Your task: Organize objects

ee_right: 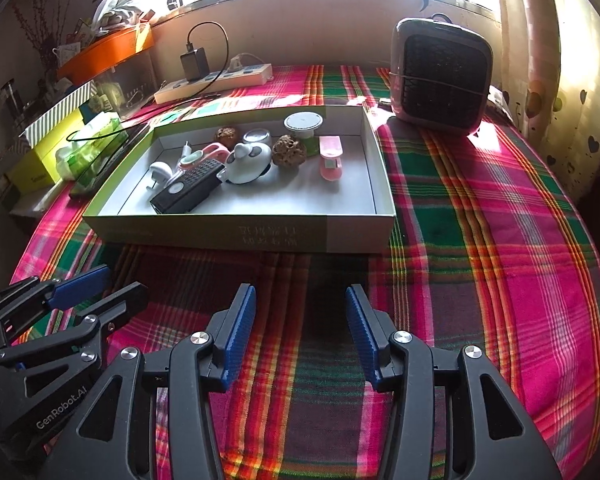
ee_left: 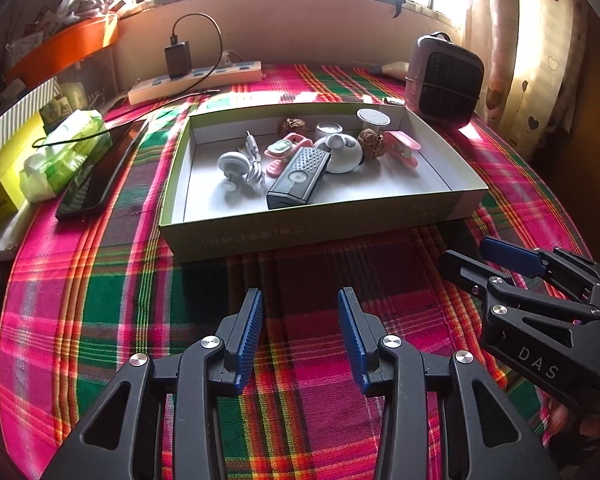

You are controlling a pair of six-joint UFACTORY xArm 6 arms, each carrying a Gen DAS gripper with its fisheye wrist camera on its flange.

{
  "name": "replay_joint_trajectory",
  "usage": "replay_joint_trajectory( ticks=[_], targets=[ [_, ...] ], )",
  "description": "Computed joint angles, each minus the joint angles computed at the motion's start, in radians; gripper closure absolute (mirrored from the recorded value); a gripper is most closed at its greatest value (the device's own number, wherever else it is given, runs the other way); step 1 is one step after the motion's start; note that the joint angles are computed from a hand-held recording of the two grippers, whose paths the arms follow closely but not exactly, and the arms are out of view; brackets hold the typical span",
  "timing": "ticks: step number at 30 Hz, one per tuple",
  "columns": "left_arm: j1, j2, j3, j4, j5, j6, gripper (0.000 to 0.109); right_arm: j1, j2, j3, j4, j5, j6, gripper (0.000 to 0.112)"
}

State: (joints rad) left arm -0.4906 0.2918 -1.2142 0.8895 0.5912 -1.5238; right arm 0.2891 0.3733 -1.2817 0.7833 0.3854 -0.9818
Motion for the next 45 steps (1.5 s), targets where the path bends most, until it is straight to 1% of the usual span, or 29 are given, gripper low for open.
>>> replay_joint_trajectory(
  ticks=[3,4,6,7,10,13,14,15,18,45],
  targets=[
    [-0.011,0.000,0.002,0.012,0.016,-0.017,0.072,-0.006,-0.007,0.016,-0.013,0.007,0.013,0.064],
    [-0.013,0.000,0.004,0.008,0.013,-0.015,0.072,-0.006,-0.014,0.027,0.003,-0.002,-0.005,0.064],
    [-0.016,0.007,0.002,-0.010,0.010,-0.004,0.072,-0.003,-0.024,0.046,-0.009,-0.024,-0.005,0.062],
    [-0.024,0.011,-0.004,0.008,0.027,-0.015,0.071,-0.004,-0.027,0.051,-0.002,-0.026,-0.014,0.062],
    [-0.043,0.024,-0.024,0.009,0.070,-0.010,0.071,-0.002,-0.042,0.078,0.010,-0.052,-0.028,0.060],
    [-0.049,0.023,-0.021,0.034,0.079,-0.055,0.071,0.006,-0.058,0.115,0.019,-0.100,-0.052,0.059],
    [-0.051,0.024,-0.021,0.042,0.083,-0.063,0.071,0.006,-0.062,0.120,0.013,-0.104,-0.045,0.057],
    [-0.052,0.025,-0.022,0.040,0.085,-0.062,0.071,0.004,-0.063,0.123,0.016,-0.103,-0.042,0.054],
    [-0.051,0.023,-0.020,0.040,0.085,-0.068,0.071,0.003,-0.064,0.124,0.015,-0.103,-0.039,0.052],
    [-0.049,0.021,-0.018,0.040,0.087,-0.063,0.070,0.005,-0.063,0.125,0.012,-0.106,-0.037,0.048]
  ],
)
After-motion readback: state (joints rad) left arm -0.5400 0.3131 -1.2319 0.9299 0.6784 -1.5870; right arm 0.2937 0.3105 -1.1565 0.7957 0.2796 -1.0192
